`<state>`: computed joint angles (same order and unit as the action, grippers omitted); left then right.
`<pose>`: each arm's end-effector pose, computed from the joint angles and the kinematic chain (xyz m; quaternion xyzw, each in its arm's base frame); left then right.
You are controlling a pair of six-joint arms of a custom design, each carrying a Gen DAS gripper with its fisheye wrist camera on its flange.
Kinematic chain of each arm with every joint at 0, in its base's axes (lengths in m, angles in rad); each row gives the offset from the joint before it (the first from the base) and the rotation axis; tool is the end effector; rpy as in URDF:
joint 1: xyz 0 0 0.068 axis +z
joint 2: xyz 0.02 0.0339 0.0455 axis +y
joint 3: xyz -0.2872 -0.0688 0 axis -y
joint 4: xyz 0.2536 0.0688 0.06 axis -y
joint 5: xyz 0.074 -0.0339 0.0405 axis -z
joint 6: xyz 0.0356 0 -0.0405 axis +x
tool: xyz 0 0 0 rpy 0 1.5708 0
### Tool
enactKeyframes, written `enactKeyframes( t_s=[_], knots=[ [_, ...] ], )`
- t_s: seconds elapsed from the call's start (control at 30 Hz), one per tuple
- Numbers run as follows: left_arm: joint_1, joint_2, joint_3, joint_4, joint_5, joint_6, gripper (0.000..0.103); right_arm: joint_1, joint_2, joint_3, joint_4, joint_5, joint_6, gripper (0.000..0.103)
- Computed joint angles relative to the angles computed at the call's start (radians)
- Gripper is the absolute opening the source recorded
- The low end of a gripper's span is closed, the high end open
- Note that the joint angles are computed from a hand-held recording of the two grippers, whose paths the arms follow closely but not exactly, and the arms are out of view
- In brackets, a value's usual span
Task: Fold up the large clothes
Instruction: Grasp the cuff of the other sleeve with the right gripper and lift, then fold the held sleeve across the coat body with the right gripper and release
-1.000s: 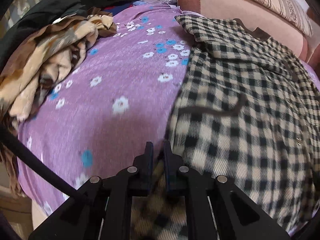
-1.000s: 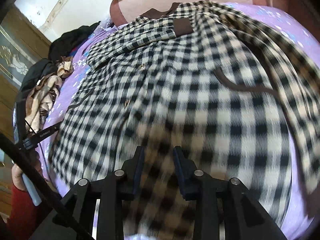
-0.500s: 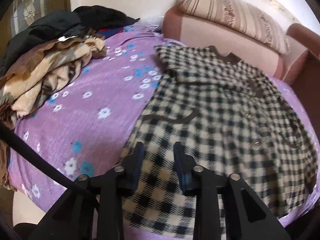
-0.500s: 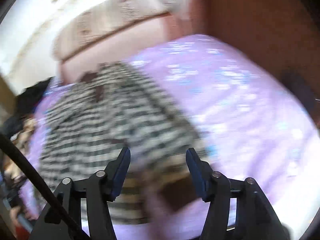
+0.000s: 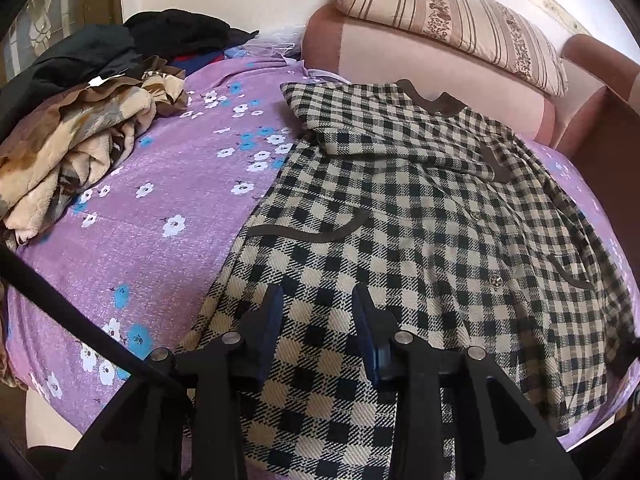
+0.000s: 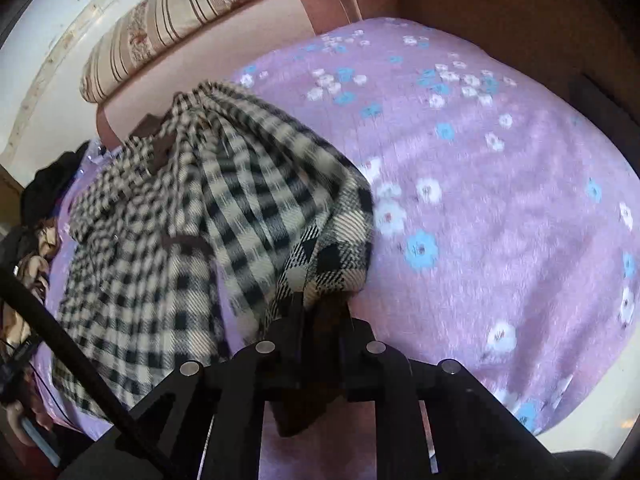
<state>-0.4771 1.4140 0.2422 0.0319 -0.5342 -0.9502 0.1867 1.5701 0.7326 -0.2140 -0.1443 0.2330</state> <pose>0.1617 -0.0632 0.0917 -0.2757 0.9028 0.0599 0.3247 0.2824 0.0585 0.1576 0.0038 0.9641 0.1215 0.2359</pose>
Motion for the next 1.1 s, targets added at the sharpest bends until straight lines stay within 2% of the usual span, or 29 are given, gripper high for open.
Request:
enactKeyframes(
  t_s=[0.17, 0.3, 0.47, 0.6, 0.73, 0.9, 1.1],
  knots=[
    [0.018, -0.005, -0.007, 0.014, 0.012, 0.01, 0.035, -0.125, -0.007, 0.177, -0.091, -0.005, -0.048, 0.013],
    [0.017, 0.01, 0.001, 0.023, 0.015, 0.017, 0.035, -0.246, 0.107, 0.419, -0.183, 0.023, -0.043, 0.013],
    [0.011, 0.045, 0.016, 0.035, 0.005, 0.023, 0.037, -0.289, 0.274, 0.656, -0.245, 0.122, -0.011, 0.013],
    [0.031, 0.068, 0.019, 0.066, 0.023, 0.047, 0.039, -0.262, 0.387, 0.792, -0.321, 0.191, 0.03, 0.013],
    [0.044, 0.07, 0.017, 0.09, 0.045, 0.075, 0.039, -0.225, 0.418, 0.853, -0.367, 0.21, 0.06, 0.013],
    [0.045, 0.038, 0.012, 0.097, 0.058, 0.095, 0.042, -0.131, 0.442, 0.945, -0.42, 0.268, 0.008, 0.013],
    [0.053, -0.03, -0.003, 0.085, 0.063, 0.103, 0.043, -0.01, 0.533, 1.131, -0.543, 0.23, 0.023, 0.013]
  ],
)
